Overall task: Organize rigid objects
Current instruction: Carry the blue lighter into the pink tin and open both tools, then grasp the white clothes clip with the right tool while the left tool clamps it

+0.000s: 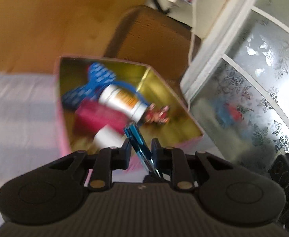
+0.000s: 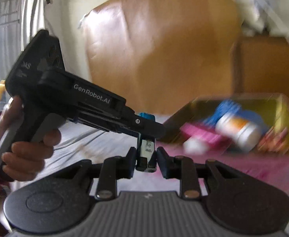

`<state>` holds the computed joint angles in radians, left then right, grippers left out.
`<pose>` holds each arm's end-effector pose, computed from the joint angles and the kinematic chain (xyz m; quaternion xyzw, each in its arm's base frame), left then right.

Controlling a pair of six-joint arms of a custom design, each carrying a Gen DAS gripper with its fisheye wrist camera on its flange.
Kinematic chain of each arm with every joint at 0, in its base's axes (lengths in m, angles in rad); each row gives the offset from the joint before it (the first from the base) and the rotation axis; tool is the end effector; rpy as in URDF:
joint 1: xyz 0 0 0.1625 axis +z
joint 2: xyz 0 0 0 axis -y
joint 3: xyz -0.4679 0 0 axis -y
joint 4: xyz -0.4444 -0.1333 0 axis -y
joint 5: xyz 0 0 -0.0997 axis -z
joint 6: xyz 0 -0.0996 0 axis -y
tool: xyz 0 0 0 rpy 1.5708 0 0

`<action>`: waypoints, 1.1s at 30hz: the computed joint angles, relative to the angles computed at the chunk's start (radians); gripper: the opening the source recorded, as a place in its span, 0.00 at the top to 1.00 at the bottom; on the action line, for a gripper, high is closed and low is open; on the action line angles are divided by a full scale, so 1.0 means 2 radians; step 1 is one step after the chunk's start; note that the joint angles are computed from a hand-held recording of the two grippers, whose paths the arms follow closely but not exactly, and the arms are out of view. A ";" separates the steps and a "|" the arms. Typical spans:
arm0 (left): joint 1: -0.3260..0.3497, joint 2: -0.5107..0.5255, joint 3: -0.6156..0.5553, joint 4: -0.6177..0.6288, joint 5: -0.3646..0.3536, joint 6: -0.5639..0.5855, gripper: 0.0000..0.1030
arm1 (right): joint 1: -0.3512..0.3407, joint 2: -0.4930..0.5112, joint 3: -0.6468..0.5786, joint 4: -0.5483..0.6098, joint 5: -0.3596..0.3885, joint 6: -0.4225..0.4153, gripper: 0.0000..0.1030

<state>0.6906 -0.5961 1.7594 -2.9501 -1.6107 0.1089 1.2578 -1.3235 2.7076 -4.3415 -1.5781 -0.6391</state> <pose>-0.4434 -0.5342 -0.0587 -0.4737 -0.8739 0.0924 0.0589 0.0297 -0.3388 0.2593 0.1226 -0.7593 0.5667 0.2954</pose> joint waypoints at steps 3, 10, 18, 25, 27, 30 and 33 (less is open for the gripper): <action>-0.009 0.042 -0.044 0.009 0.007 0.004 0.76 | -0.012 -0.014 -0.022 0.010 -0.027 -0.016 0.77; -0.021 0.073 -0.063 0.010 0.073 -0.003 0.67 | -0.040 0.016 -0.064 -0.025 -0.098 -0.014 0.75; 0.003 -0.036 0.032 -0.062 0.057 0.055 0.66 | -0.040 -0.004 -0.016 -0.064 -0.022 0.039 0.75; 0.046 -0.149 0.134 -0.131 0.155 0.073 0.64 | 0.033 0.051 -0.017 -0.009 0.012 0.028 0.75; 0.064 -0.162 0.146 -0.119 0.168 0.067 0.59 | 0.056 0.084 -0.041 0.021 -0.013 0.016 0.70; 0.088 -0.163 0.147 -0.097 0.164 0.052 0.45 | 0.081 0.121 -0.074 0.070 -0.041 0.005 0.66; 0.099 -0.153 0.145 -0.094 0.148 0.056 0.29 | 0.112 0.164 -0.112 0.084 -0.097 -0.034 0.58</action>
<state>0.8890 -0.9023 2.0496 -3.1382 -1.3151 0.2215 1.4823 -0.9960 2.4835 -4.1739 -1.7723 -0.7077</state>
